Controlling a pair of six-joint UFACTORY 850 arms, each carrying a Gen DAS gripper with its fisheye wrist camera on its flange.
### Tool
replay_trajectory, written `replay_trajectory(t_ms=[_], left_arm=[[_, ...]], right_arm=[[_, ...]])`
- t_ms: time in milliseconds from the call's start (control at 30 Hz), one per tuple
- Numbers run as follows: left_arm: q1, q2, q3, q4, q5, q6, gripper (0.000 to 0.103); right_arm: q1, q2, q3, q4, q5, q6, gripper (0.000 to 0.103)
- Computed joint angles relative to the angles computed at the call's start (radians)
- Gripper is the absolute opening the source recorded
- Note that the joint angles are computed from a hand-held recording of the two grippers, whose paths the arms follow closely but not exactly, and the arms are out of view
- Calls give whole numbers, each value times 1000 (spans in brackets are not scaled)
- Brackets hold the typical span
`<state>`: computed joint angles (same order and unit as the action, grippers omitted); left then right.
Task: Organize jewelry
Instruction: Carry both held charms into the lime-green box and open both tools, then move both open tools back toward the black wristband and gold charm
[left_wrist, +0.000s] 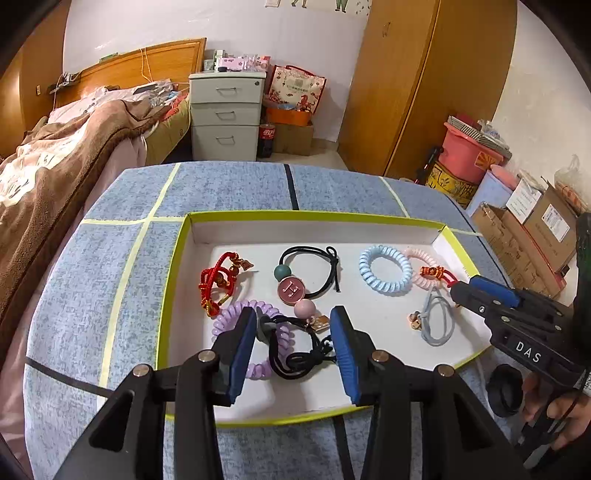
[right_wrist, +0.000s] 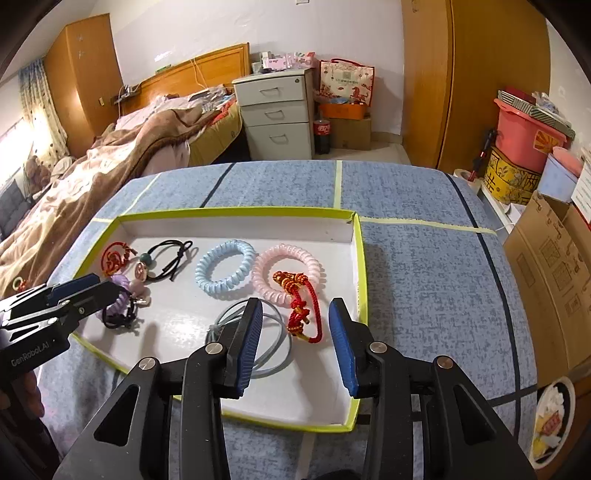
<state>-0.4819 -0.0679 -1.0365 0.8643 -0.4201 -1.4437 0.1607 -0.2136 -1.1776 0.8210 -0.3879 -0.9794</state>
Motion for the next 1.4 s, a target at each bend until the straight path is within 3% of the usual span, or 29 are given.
replay_trajectory(t_ms=[300, 433, 733, 1233, 1400], left_arm=[[-51, 56, 32, 109, -52, -116, 50], [-94, 82, 50, 180, -115, -183, 52], [-169, 118, 75, 217, -191, -238, 52], [-241, 128, 102, 242, -204, -281, 54], [-254, 132, 114, 242, -153, -279, 54]], right_arm=[[-18, 72, 61, 161, -13, -141, 43], [-26, 115, 96, 209, -19, -199, 44], [-55, 195, 176, 265, -37, -276, 45], [-123, 271, 281, 305, -90, -370, 45], [-162, 287, 297, 316, -125, -403, 45]])
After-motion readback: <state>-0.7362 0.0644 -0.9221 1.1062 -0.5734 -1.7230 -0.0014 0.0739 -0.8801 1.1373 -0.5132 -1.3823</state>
